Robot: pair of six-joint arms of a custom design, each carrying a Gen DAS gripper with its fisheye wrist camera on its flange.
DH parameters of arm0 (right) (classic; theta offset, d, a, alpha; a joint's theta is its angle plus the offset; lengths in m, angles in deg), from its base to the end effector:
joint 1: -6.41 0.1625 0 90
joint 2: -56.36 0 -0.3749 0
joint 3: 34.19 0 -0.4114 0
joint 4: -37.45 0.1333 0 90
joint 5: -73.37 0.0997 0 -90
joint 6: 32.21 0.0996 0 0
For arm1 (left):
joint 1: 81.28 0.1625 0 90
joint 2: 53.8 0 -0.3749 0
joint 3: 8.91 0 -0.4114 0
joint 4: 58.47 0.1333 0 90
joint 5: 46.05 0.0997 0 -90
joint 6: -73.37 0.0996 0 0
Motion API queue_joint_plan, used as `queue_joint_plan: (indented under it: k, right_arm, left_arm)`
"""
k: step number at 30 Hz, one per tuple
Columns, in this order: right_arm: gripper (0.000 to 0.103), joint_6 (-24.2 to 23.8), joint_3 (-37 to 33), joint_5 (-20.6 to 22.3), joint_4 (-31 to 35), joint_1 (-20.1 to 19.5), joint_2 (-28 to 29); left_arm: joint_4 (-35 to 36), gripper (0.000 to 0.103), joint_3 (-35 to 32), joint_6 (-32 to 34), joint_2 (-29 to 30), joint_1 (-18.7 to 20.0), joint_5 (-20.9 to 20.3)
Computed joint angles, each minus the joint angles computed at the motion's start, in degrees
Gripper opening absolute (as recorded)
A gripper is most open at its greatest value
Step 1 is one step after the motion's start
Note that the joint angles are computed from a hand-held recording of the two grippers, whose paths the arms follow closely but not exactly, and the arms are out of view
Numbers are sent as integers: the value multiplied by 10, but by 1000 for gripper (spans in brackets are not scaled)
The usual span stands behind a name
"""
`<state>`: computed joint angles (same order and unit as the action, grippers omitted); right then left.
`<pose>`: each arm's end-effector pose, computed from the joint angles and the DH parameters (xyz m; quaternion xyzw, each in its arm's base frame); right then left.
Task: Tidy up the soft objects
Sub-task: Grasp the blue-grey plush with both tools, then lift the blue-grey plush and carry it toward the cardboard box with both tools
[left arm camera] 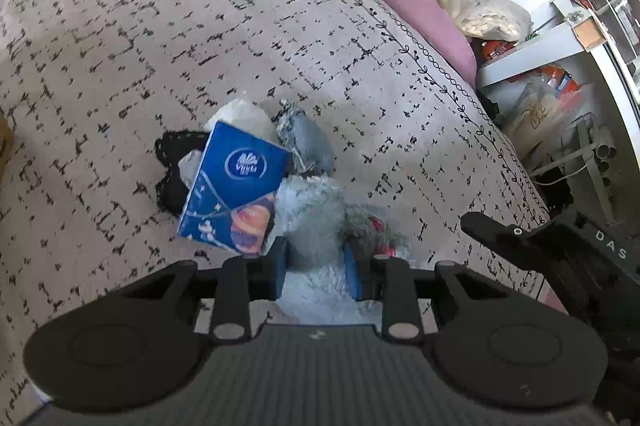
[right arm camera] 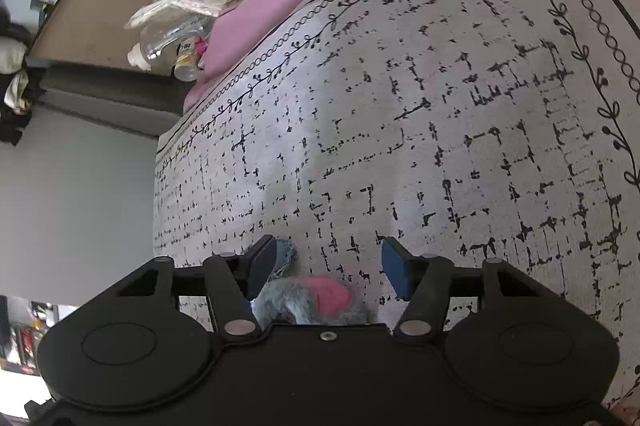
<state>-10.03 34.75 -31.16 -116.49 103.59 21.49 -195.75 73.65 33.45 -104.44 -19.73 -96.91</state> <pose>0.2053 -0.7632 0.1124 -0.1574 -0.9460 0.2783 0.0534 -0.1627 -0.7120 0.1868 -0.1379 0.9246 -0.2907 0.2039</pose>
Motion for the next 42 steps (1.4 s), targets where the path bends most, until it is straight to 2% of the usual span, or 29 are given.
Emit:
queue_joint_plan:
  k: [8, 10, 24, 25, 29, 32, 42]
  right_arm:
    - [55, -20, 27, -5, 6, 8, -8]
    - [53, -15, 35, 9, 10, 6, -12]
    - [52, -31, 36, 24, 7, 10, -12]
    - [51, -30, 32, 21, 14, 11, -8]
    - [28, -15, 12, 6, 32, 12, 14]
    - [24, -23, 12, 3, 23, 16, 17]
    - [21, -70, 36, 58, -9, 19, -3]
  left_arm:
    - [-9, 25, 12, -30, -11, 3, -9]
    - [-10, 25, 11, -35, -11, 4, -8]
    - [-9, 23, 10, -29, -9, 1, -3]
    - [-9, 23, 10, -31, -9, 1, -4]
    - [-2, 21, 7, -42, -9, 1, -4]
    - [8, 18, 3, -40, -10, -4, 6]
    - [-8, 18, 20, -12, -34, -20, 37]
